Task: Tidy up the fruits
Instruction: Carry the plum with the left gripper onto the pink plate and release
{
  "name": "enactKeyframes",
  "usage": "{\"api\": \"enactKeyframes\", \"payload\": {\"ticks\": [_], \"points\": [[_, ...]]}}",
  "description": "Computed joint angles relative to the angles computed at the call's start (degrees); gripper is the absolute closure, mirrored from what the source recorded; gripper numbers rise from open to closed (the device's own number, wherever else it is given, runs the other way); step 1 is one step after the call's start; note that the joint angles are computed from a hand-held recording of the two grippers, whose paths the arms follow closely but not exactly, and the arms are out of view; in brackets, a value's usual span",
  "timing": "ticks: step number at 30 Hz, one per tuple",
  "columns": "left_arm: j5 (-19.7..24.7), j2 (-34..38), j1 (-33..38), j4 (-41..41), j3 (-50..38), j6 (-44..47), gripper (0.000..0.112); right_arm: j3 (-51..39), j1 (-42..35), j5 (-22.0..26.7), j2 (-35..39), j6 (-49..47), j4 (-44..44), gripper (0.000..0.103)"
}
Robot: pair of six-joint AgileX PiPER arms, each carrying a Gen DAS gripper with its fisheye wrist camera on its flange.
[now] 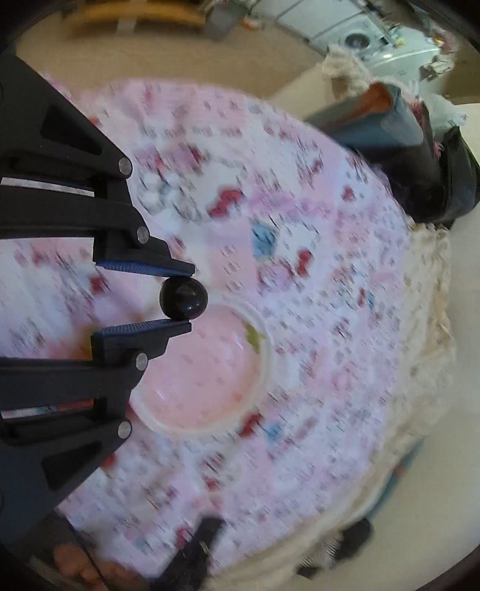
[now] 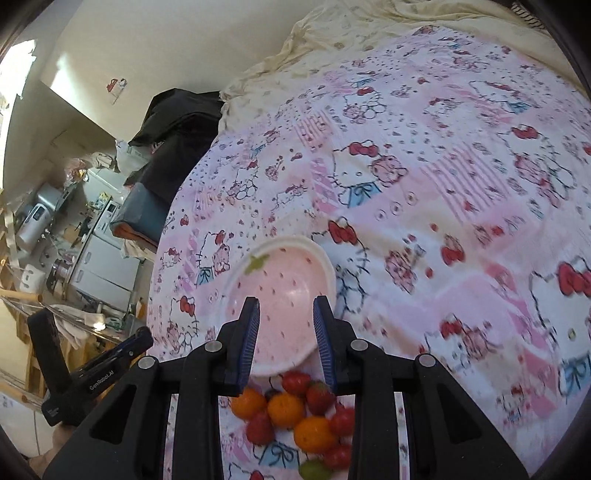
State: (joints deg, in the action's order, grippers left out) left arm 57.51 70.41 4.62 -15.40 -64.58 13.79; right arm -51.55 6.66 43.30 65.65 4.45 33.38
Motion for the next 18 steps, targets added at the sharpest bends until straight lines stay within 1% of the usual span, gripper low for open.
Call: {"api": "enactKeyframes", "payload": {"ticks": [1,2,4,6,8,10,12,18], "points": [[-0.73,0.37,0.53,-2.25,0.27,1.37,0.093,-1.08,0.30,-0.03,1.95,0.02,-0.50,0.071],[-1.86,1.44,-0.24,-2.20,0.06,1.39,0.093,-1.56,0.26,-0.12,3.46,-0.75,0.15,0.071],[-3.17,3.78,-4.05,1.72,-1.02,-2.77,0.093,-1.94,-1.03,0.10,6.62,-4.75,5.06,0.071],[-5.27,6.19,-6.61,3.75,-1.23,-4.64,0.093,-3.21,-1.48,0.49,10.09,-7.88,8.26,0.071],[-7.04,8.32,-8.54,5.18,-1.07,-5.40,0.093,-4.90,-1.14,0.83,13.54,-10.31,10.23,0.071],[-8.82,10.21,-9.71,5.22,-0.65,-4.69,0.093,-6.38,-0.71,1.07,16.88,-12.67,11.84,0.071],[-11.16,12.12,-10.74,4.92,-0.11,-3.14,0.093,-7.78,-1.00,2.02,21.33,-16.10,15.45,0.071],[-12.29,18.40,-12.07,5.97,-1.92,-4.16,0.093,-12.74,-0.77,3.98,30.45,-19.34,18.62,0.071]]}}
